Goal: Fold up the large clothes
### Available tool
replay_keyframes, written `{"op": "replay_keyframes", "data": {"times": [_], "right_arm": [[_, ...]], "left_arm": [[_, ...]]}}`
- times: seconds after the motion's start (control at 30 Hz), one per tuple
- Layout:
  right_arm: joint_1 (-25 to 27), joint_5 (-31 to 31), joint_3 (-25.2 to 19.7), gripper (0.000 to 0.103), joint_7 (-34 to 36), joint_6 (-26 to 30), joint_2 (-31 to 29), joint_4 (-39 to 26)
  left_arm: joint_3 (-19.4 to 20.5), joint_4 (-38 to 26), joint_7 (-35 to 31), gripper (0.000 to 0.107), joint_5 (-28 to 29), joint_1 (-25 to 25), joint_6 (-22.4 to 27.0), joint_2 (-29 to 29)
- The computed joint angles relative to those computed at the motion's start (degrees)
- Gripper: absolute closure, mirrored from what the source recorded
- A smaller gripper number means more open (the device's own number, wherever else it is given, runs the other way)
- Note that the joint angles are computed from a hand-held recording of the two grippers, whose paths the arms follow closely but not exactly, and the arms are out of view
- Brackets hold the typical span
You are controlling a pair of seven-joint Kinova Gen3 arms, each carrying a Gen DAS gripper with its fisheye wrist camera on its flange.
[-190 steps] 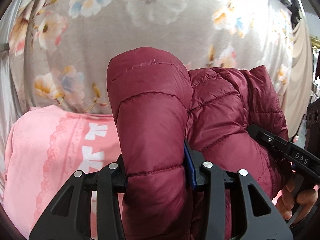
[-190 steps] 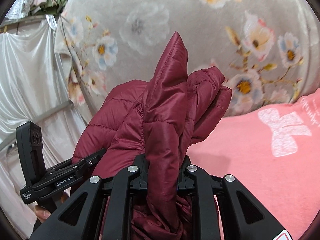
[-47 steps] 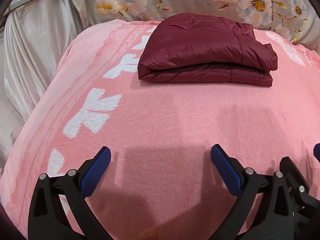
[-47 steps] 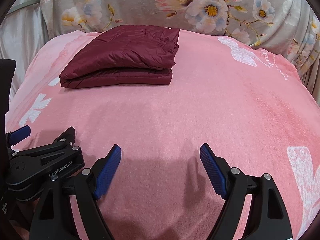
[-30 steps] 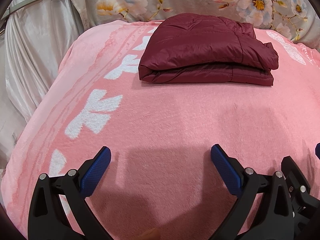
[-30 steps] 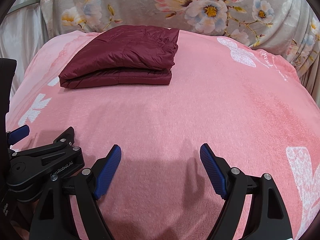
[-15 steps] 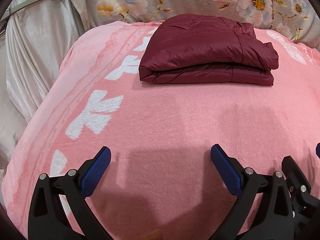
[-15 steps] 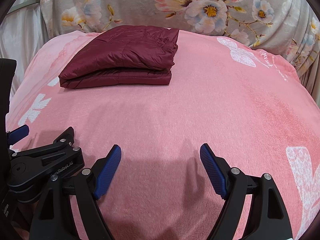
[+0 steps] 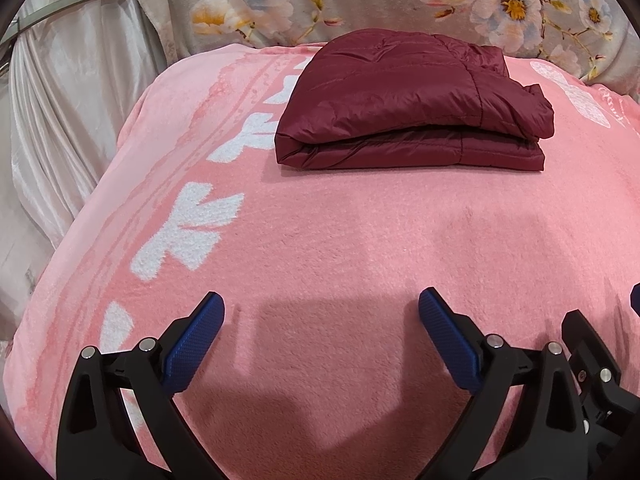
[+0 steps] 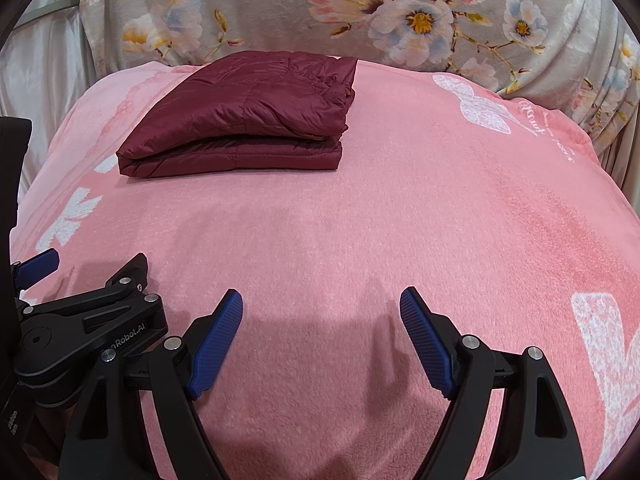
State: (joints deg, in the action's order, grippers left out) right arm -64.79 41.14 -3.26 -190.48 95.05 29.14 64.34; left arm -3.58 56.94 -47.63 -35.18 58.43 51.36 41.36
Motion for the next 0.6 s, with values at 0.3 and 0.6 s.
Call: {"op": "replay_keyframes", "data": {"times": [0.3, 0.6], "right_arm": [[-0.1, 0.1, -0.1, 0.024, -0.2, -0.1, -0.1, 0.2], [-0.1, 0.1, 0.0, 0.024, -0.1, 0.7, 0.1, -0.1]], "left_arm": [[-0.2, 0.1, 0.1, 0.013, -0.2, 0.1, -0.3, 0.0], [-0.7, 0.5, 1.1, 0.016, -1.3, 1.0, -0.1, -0.1]]}}
